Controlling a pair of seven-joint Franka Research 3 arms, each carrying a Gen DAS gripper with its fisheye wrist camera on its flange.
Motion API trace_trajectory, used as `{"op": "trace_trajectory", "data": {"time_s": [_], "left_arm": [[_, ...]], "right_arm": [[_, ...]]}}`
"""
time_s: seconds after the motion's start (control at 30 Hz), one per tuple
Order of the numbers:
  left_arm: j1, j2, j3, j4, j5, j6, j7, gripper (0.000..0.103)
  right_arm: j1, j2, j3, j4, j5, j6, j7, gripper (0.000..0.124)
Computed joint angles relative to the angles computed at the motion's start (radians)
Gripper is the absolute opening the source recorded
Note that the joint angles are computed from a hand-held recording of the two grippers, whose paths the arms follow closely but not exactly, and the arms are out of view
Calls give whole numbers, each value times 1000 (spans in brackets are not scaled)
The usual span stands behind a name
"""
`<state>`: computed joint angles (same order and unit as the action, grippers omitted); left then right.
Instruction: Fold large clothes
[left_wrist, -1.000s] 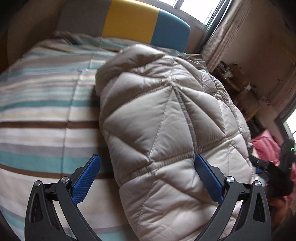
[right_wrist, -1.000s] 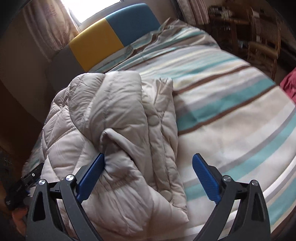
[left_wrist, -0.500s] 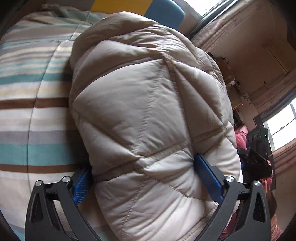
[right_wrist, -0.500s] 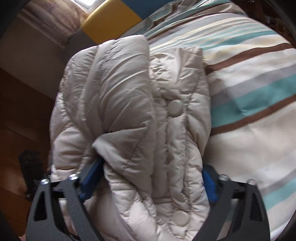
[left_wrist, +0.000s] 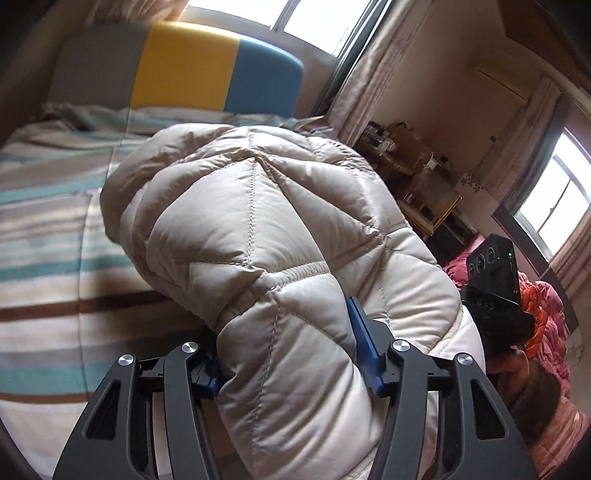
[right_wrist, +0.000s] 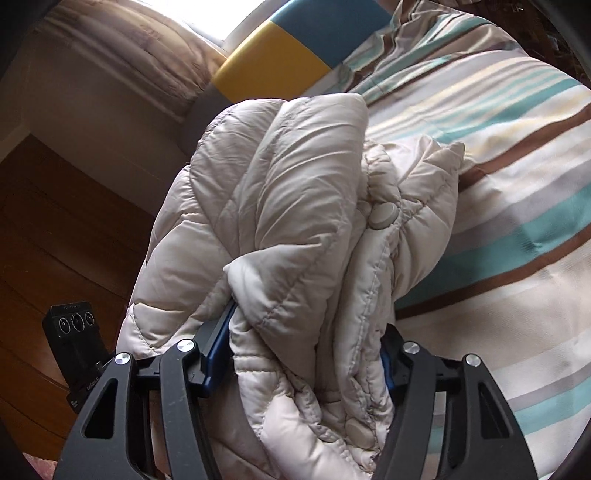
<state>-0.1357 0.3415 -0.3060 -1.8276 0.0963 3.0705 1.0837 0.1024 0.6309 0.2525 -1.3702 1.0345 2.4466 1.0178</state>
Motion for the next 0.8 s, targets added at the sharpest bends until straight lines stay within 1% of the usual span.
{"op": "trace_trajectory", "data": {"time_s": [0.1,0.17,0.23,0.3,0.33,0.37,0.4,0.43,0.5,0.57,0.6,0.63,0.67,0.7,0.77,0.8], "left_arm": [[44,-31,-30,-37,-20,24,29,55],[44,-64,-19,-75,-22,40,21,55],[3,-92,36,-100,13,53,-17,55],[-17,-124,77,-131,45,69,-49,55],[-14,-154,85,-177,52,96,-62,55],[-28,-173,110,-197,72,108,-87,55],[-63,-194,164,-217,115,115,-134,55],[-86,-211,204,-231,157,117,-176,55],[-179,-257,350,-273,358,130,-366,55],[-208,-293,422,-301,546,134,-539,55],[-208,-316,453,-315,695,138,-680,55],[-188,-338,463,-324,852,138,-832,55],[-158,-360,458,-334,985,133,-962,55],[-129,-383,444,-348,1083,124,-1056,55],[-84,-423,419,-386,1172,94,-1141,55],[-63,-443,411,-411,1187,86,-1155,55]], "right_arm": [[14,-16,19,-16,20,32,-38,61],[14,-28,35,-28,51,39,-77,61],[17,-40,44,-40,80,42,-114,60],[32,-26,46,-17,89,38,-129,60],[40,-18,51,-4,97,35,-135,60],[54,-2,51,23,93,34,-125,60],[67,16,52,51,85,30,-114,60],[79,30,58,72,81,28,-112,60],[105,65,62,126,61,27,-95,60],[133,92,71,169,34,29,-91,60],[148,108,75,192,19,29,-88,60],[164,131,79,225,1,25,-81,60],[178,154,82,256,-16,20,-74,60],[190,179,83,290,-36,13,-62,60],[230,231,80,364,-90,-9,-22,60],[247,266,77,415,-119,-27,2,60]]}}
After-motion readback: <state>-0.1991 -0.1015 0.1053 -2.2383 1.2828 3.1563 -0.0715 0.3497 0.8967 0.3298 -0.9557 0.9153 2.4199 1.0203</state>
